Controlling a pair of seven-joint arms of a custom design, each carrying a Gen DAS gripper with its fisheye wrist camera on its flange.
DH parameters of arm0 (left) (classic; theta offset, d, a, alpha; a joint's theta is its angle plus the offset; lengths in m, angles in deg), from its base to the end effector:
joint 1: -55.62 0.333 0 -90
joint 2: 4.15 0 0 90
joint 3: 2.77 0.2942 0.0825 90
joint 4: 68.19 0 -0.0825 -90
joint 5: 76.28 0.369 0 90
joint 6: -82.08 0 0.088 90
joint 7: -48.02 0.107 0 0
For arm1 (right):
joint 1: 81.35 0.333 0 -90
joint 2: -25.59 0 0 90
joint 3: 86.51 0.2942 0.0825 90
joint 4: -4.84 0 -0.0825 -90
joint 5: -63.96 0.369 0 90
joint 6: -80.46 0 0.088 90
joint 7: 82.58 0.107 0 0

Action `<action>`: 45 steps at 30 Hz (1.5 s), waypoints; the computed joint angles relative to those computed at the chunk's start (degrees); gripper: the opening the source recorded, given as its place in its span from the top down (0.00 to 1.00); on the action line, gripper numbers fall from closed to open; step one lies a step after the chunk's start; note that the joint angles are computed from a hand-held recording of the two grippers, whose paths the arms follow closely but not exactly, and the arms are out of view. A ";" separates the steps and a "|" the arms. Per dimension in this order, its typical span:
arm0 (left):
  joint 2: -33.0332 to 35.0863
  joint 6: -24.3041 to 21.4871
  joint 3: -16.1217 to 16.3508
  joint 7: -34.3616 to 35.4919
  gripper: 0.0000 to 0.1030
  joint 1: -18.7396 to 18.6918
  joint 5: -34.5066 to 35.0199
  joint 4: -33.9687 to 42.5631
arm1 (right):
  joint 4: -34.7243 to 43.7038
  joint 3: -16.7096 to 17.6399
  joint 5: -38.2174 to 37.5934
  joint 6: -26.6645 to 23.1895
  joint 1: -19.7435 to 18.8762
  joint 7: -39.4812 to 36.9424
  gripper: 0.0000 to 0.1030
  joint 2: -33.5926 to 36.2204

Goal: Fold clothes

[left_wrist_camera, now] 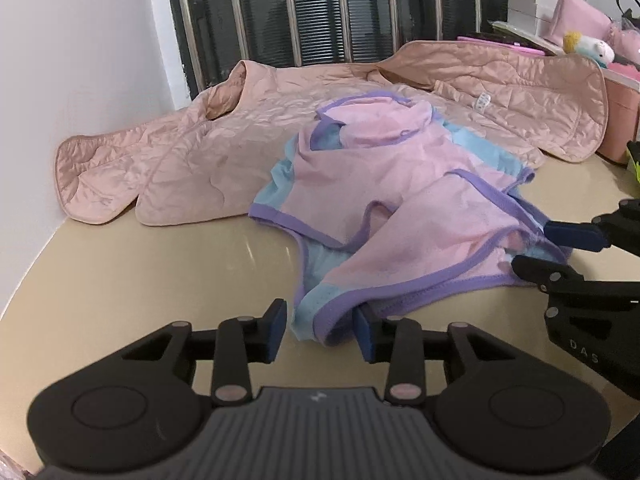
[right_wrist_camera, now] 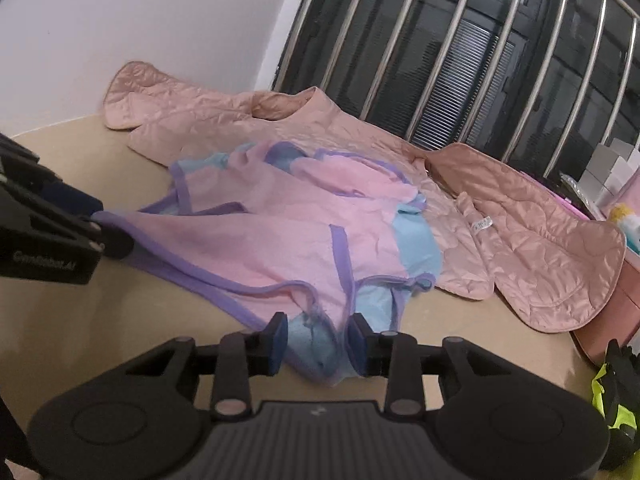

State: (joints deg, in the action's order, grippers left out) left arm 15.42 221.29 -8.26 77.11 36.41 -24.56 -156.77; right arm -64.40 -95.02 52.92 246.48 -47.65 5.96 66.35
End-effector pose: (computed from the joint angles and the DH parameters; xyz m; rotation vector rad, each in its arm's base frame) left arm 0.6257 -0.2749 0.5018 -1.7340 1.5600 -0.5954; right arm 0.6701 0.3725 0.4679 -2.0825 0.9496 -0.8812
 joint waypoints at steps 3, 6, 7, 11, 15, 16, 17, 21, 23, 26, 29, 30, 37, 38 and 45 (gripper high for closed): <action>-0.05 -0.20 0.51 -0.55 0.61 -0.75 2.61 0.42 | 1.53 -2.34 -1.12 -0.89 1.21 2.22 0.70 1.03; 0.80 0.57 0.63 -0.35 0.59 -0.97 4.52 1.18 | 2.73 -5.26 -3.31 -1.54 2.70 6.12 0.70 1.94; 1.44 0.55 0.53 0.20 0.60 -0.87 4.07 1.70 | 2.74 -6.48 -4.45 -1.35 3.41 7.73 0.70 2.09; 2.29 -0.47 1.18 -0.18 0.88 -1.58 4.37 2.31 | -0.54 -17.00 -14.01 2.70 10.24 17.56 0.62 2.13; 0.11 -0.73 1.87 -4.52 0.91 -2.51 8.28 -0.02 | -2.89 -17.35 -18.50 3.07 10.74 20.16 0.65 0.45; -0.77 -1.02 1.95 -6.21 0.91 -2.80 9.98 -0.84 | -3.26 -15.61 -18.16 2.79 9.61 19.69 0.72 -0.26; -1.69 -1.15 1.90 -7.91 0.91 -2.98 11.74 -1.72 | -3.80 -13.52 -17.21 2.60 8.23 19.26 0.83 -1.20; -3.49 -2.99 0.45 -9.34 0.91 -2.97 15.72 -3.35 | -6.97 -12.35 -17.23 4.25 7.43 21.21 0.93 -4.06; -4.33 -4.34 -0.23 -9.86 0.90 -3.23 17.57 -4.00 | -9.33 -13.59 -17.88 5.64 8.47 23.90 0.94 -5.87; -4.94 -7.26 -1.29 -10.59 0.84 -3.85 19.89 -4.37 | -13.15 -16.78 -20.56 7.84 11.10 27.99 0.94 -8.88; -4.88 -11.46 -2.29 -9.72 0.75 -4.46 19.64 -4.24 | -16.15 -21.12 -24.82 9.79 14.50 32.15 0.94 -10.83; -5.02 -11.98 -2.59 -9.46 0.75 -4.35 18.69 -4.37 | -17.36 -20.77 -25.67 10.10 14.42 31.96 0.94 -11.80; -6.58 -16.77 -4.16 -9.98 0.73 -4.99 16.87 -5.65 | -25.06 -24.61 -36.21 11.80 18.86 39.66 0.94 -17.46; -6.84 -16.65 -4.30 -9.81 0.73 -4.81 16.29 -5.85 | -25.54 -24.21 -37.09 11.54 18.67 40.40 0.94 -17.98; -9.70 -12.89 -4.91 -11.50 0.93 -2.92 14.67 -8.88 | -26.40 -15.26 -38.22 12.73 10.88 38.41 0.90 -19.57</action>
